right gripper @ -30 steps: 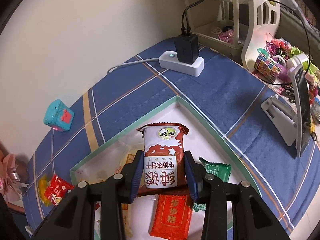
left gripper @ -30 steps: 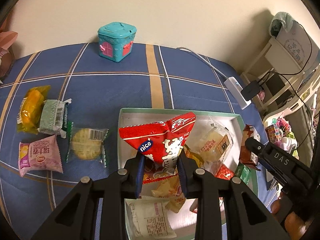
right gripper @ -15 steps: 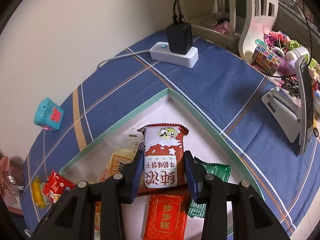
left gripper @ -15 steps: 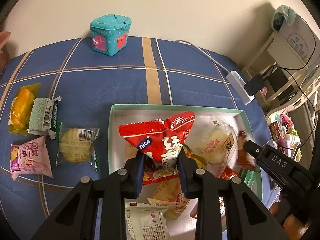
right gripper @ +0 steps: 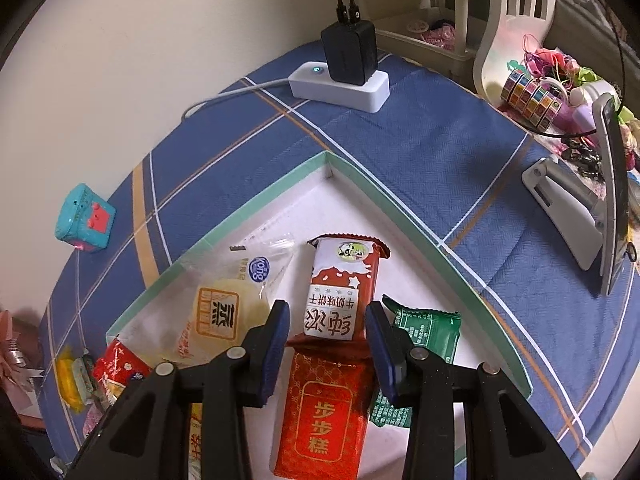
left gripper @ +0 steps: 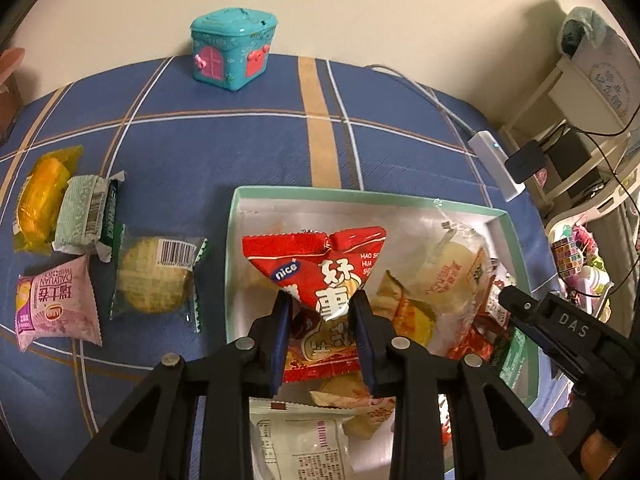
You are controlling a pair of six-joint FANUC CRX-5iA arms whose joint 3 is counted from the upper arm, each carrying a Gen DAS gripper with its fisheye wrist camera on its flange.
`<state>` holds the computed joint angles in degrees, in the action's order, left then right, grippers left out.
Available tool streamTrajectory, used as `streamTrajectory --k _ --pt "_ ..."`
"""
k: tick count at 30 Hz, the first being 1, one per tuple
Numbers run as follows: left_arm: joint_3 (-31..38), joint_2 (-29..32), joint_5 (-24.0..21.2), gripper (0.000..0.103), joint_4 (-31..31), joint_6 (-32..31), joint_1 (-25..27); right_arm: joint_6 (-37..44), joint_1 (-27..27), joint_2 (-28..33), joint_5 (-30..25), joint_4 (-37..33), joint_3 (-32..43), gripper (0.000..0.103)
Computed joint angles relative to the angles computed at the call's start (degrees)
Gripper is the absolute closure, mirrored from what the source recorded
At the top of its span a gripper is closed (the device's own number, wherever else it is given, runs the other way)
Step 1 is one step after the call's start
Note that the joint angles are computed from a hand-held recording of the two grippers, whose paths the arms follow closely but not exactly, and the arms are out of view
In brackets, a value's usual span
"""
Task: Organize snacks
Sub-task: 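Carry both packets over the tray, lower them in and open both tools, then withdraw both tools from the tray toward the remaining snacks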
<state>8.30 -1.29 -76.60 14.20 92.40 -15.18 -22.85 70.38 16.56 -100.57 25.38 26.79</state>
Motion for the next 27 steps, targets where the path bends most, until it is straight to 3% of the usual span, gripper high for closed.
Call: streamTrajectory --k 3,5,9,13,18,20,21,23,27 --pt "-0.2 0.2 -0.5 0.072 -0.3 0.6 0.2 0.5 -0.2 0.9 -1.1 -1.1 1.5 0.056" --pt "-0.5 0.2 -0.7 0.072 -0.5 0.8 0.3 0.7 -0.3 1.4 -1.7 -1.9 2.5 0.042" --pt "-0.7 0.2 -0.6 0.072 -0.3 0.8 0.5 2.3 -0.4 2.8 -2.9 -2.0 4.6 0.040" --pt "-0.4 0.5 -1.3 0.070 -0.6 1.2 0.5 4.4 -0.2 4.4 -4.7 -1.8 7.6 0.029" --pt "0.3 1.1 -3.0 0.057 -0.8 1.6 0.6 6.6 0.1 6.6 -7.4 -1.3 11.5 0.016" --pt "1.3 1.6 -4.0 0.040 -1.3 2.0 0.3 7.3 0.2 7.3 -8.2 -1.0 12.8 0.014" --pt "1.5 1.6 -4.2 0.037 -1.1 2.1 0.2 7.8 0.3 7.8 -8.8 -0.8 13.7 0.012" --pt "1.8 1.6 -4.4 0.035 -0.5 1.9 0.2 8.6 0.4 8.6 -9.7 -0.5 15.1 0.005" --pt "4.0 2.0 -6.6 0.028 -1.5 3.5 -0.1 10.3 0.7 10.0 -11.4 0.4 17.6 0.001"
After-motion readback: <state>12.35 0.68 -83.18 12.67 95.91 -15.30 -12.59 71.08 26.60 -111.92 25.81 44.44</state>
